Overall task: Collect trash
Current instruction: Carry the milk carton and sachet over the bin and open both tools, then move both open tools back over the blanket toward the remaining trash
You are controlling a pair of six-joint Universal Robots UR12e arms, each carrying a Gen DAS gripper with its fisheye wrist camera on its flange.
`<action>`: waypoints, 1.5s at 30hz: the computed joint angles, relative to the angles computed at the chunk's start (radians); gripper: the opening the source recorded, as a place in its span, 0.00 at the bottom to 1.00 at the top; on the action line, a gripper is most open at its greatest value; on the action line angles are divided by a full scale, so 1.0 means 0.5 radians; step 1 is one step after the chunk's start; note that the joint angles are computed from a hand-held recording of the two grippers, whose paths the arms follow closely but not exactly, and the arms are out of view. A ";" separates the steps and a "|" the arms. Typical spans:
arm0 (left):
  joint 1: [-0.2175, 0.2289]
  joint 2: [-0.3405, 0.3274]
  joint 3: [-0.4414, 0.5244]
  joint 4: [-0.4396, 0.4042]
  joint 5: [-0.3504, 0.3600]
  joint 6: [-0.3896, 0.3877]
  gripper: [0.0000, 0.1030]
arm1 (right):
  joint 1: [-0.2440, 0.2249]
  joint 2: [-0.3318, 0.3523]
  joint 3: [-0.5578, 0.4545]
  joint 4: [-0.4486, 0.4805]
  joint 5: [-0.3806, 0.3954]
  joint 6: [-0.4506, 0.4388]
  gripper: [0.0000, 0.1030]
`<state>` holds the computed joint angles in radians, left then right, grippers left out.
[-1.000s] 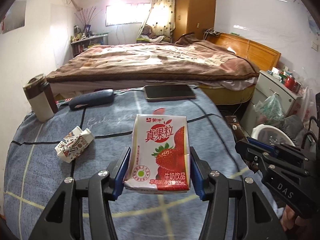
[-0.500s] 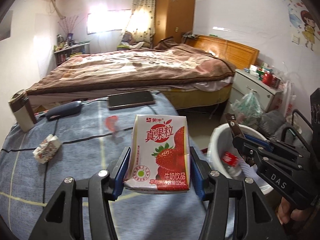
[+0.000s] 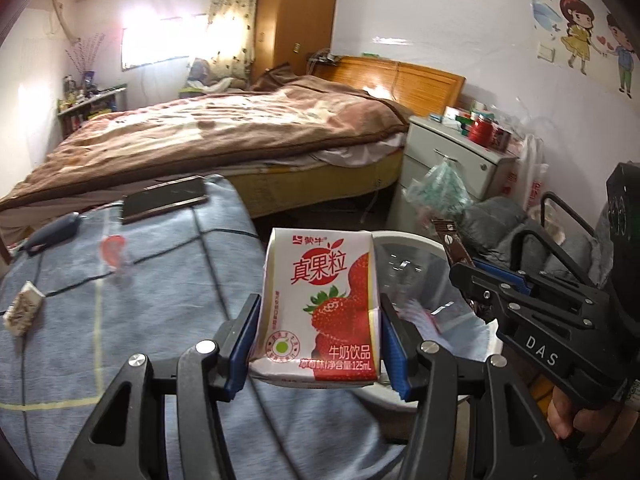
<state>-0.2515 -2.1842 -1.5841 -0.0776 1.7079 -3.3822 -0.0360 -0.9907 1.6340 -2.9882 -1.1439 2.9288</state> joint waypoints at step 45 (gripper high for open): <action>-0.031 -0.038 0.029 -0.034 -0.059 -0.019 0.67 | -0.049 0.014 -0.007 0.130 -0.154 0.066 0.46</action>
<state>-0.2669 -2.2034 -1.5697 -0.0947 1.6787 -3.3917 -0.0606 -0.9839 1.6304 -2.9230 -1.2211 2.9619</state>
